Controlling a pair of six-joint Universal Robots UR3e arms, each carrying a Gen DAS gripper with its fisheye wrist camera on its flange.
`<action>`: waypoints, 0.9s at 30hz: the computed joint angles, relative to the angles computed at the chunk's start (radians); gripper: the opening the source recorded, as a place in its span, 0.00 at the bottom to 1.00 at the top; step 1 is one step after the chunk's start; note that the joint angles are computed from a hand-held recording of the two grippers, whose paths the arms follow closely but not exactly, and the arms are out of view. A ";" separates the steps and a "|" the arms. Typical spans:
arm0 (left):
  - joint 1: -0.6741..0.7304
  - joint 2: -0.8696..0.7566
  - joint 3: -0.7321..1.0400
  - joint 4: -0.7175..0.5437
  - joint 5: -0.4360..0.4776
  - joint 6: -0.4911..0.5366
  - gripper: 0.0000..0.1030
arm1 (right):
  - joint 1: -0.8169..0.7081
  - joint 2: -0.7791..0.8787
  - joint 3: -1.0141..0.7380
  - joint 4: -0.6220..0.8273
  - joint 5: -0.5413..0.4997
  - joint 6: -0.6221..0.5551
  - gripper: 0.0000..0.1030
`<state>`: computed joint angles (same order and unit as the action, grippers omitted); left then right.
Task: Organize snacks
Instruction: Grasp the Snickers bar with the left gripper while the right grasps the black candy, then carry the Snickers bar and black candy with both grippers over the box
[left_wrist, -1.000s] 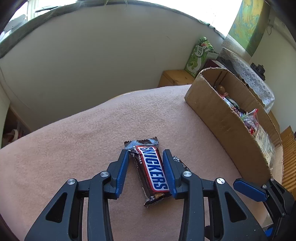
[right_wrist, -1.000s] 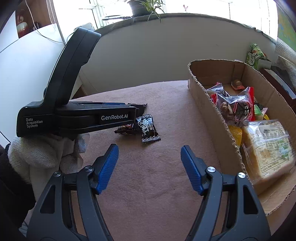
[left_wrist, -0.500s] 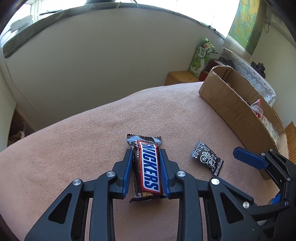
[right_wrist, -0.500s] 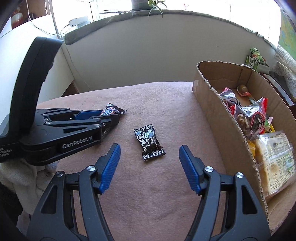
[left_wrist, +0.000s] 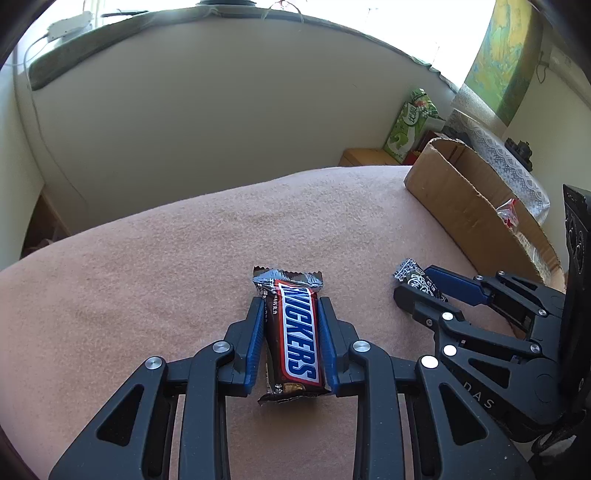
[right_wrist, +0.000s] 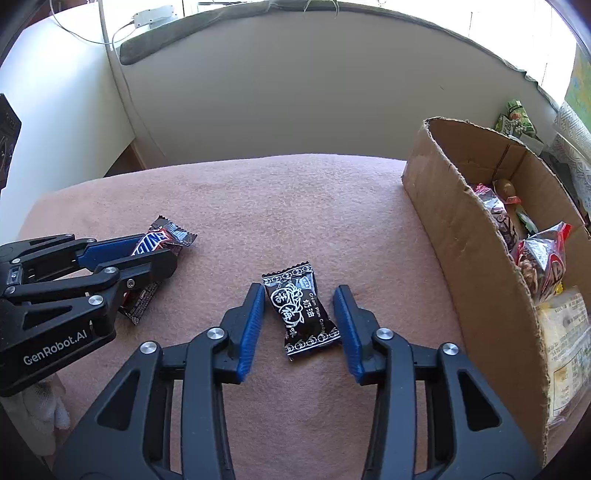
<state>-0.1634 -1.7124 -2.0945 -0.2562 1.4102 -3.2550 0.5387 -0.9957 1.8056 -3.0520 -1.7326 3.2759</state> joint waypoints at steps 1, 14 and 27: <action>-0.003 0.005 -0.006 0.003 0.003 -0.007 0.26 | 0.003 0.002 -0.002 0.000 -0.007 -0.007 0.27; -0.090 0.140 -0.050 0.004 0.097 -0.078 0.26 | -0.025 -0.123 0.170 -0.105 0.069 -0.027 0.24; -0.240 0.111 0.099 -0.024 0.200 -0.139 0.26 | -0.116 -0.449 0.422 -0.171 0.181 -0.101 0.24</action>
